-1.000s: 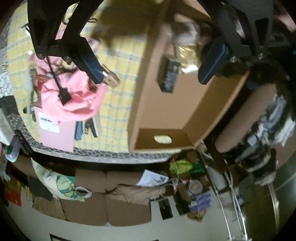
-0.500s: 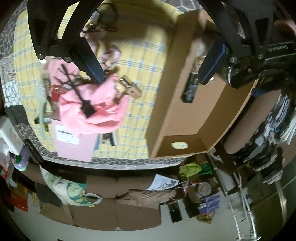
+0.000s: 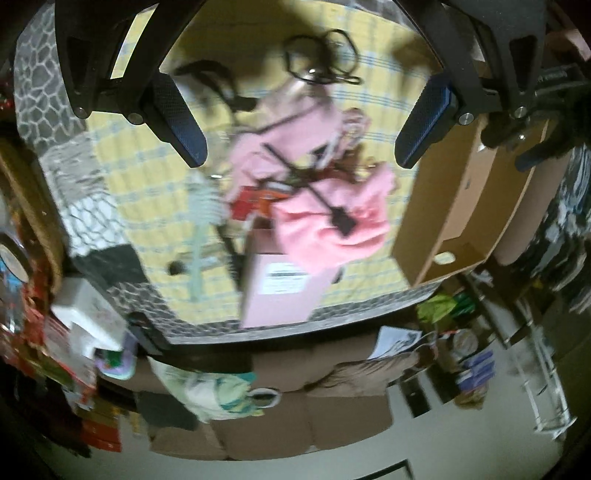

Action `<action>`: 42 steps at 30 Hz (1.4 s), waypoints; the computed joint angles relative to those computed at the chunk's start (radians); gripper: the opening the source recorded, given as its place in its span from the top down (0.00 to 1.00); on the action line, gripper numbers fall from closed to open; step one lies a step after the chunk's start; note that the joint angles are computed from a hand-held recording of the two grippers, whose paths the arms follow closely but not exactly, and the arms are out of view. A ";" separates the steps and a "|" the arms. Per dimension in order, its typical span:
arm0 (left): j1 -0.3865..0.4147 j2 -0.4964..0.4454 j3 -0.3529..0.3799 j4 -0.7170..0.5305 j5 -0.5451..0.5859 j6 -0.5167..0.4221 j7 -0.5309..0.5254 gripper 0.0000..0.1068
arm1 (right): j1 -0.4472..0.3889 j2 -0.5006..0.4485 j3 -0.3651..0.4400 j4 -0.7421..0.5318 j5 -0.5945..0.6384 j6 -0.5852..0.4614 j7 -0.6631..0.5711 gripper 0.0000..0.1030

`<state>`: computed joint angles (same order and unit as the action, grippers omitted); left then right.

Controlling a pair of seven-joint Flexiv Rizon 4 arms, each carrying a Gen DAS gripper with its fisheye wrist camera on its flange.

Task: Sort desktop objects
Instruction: 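Grasp the black cable with pearl beads with the left tool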

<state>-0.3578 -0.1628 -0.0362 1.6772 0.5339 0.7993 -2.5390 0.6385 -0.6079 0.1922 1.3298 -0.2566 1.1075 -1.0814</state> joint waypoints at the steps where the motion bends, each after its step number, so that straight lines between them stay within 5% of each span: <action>1: -0.006 -0.016 -0.008 -0.018 0.008 -0.007 0.010 0.04 | -0.006 0.005 -0.002 0.006 0.002 0.000 0.000 0.00; 10: -0.111 -0.180 -0.030 -0.158 -0.014 -0.047 0.171 0.04 | -0.069 0.037 -0.008 0.072 -0.014 -0.009 -0.084 0.00; 18: -0.167 -0.271 0.014 -0.212 -0.071 -0.083 0.244 0.04 | -0.146 0.044 0.081 0.080 0.118 -0.042 -0.225 0.01; 21: -0.161 -0.278 0.023 -0.192 -0.095 -0.039 0.251 0.06 | -0.169 0.042 0.126 0.063 0.190 -0.062 -0.296 0.12; 26: -0.123 -0.288 0.013 -0.140 -0.206 0.037 0.283 0.42 | -0.179 0.028 0.164 0.016 0.306 -0.138 -0.369 0.38; 29: -0.113 -0.292 0.013 -0.115 -0.253 0.066 0.299 0.51 | -0.201 0.021 0.205 -0.011 0.406 -0.176 -0.423 0.43; 35: -0.110 -0.279 0.022 -0.078 -0.294 0.102 0.307 0.88 | -0.169 0.003 0.194 -0.049 0.486 -0.267 -0.462 0.52; 42: -0.069 -0.253 0.004 -0.004 -0.392 0.186 0.322 0.91 | -0.079 -0.039 0.137 -0.062 0.403 -0.317 -0.439 0.63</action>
